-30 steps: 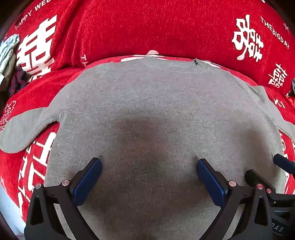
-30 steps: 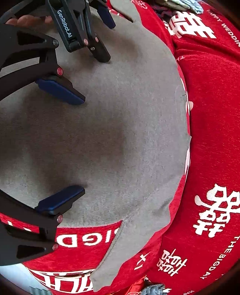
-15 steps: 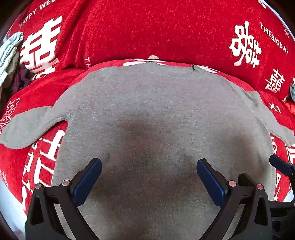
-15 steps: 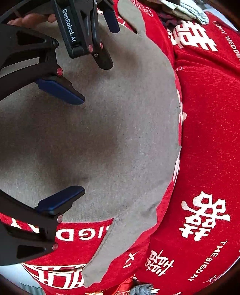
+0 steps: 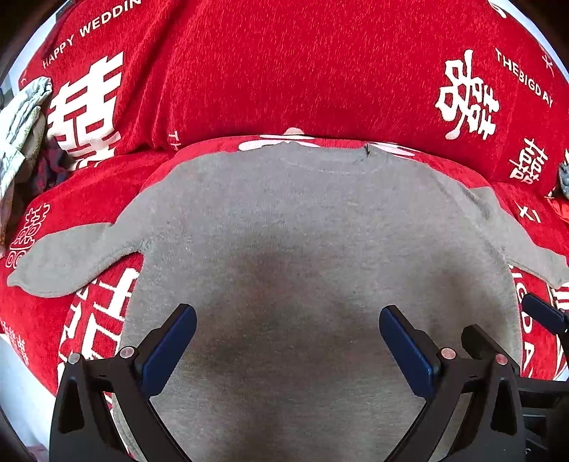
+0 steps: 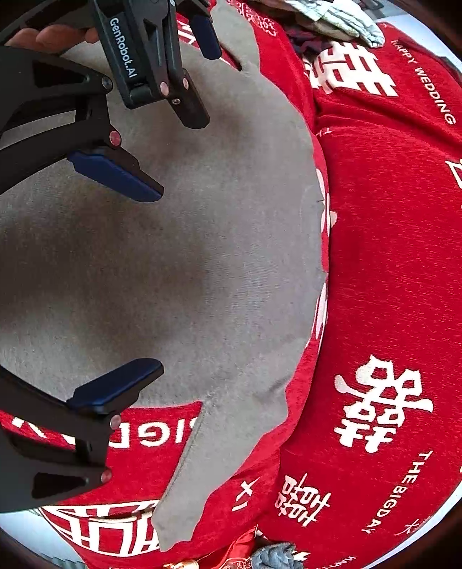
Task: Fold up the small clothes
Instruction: 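Move the right gripper along the sweater to the sleeve cuff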
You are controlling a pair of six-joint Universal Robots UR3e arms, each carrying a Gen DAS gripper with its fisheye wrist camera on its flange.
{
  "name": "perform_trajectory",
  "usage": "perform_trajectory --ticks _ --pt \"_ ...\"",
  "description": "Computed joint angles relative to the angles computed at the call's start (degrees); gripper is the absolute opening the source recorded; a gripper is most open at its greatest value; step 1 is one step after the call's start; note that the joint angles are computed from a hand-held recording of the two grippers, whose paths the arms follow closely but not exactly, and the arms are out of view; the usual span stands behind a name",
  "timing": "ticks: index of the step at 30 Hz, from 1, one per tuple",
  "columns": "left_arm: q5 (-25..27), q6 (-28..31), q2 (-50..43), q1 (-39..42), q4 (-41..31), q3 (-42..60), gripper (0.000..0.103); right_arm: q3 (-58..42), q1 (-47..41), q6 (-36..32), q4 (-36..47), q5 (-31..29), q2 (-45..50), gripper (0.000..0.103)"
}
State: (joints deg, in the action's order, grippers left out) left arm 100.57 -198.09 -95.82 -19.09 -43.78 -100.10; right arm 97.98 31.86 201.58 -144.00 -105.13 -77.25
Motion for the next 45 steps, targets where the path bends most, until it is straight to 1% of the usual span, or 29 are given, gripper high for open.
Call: perform_trajectory --ticks 7,16,19,27,33,45 --pt "1.5 -0.6 -0.2 -1.1 -0.7 1.6 0.103 0.5 -0.3 -0.7 -1.4 0.4 -0.7 0.091" --pt "3.9 -1.5 -5.4 -5.4 -3.6 9.7 0.103 6.0 -3.7 -1.2 -3.9 0.5 -4.9 0.091" --pt "5.2 -1.9 -8.8 -7.7 -5.8 15.0 0.103 8.4 -5.4 -2.0 -5.1 0.2 -6.7 0.091" --pt "8.0 -3.2 -19.5 -13.4 -12.7 31.5 0.103 16.9 -13.3 -4.3 -7.9 3.1 -13.7 0.091" --pt "8.2 -4.5 -26.0 -15.5 -17.7 42.0 0.103 23.3 -19.7 -7.0 -10.0 5.2 -18.9 0.091" --pt "8.9 -6.0 -36.6 -18.3 -28.0 61.6 0.103 31.7 -32.0 -11.8 -11.7 10.7 -27.2 0.091"
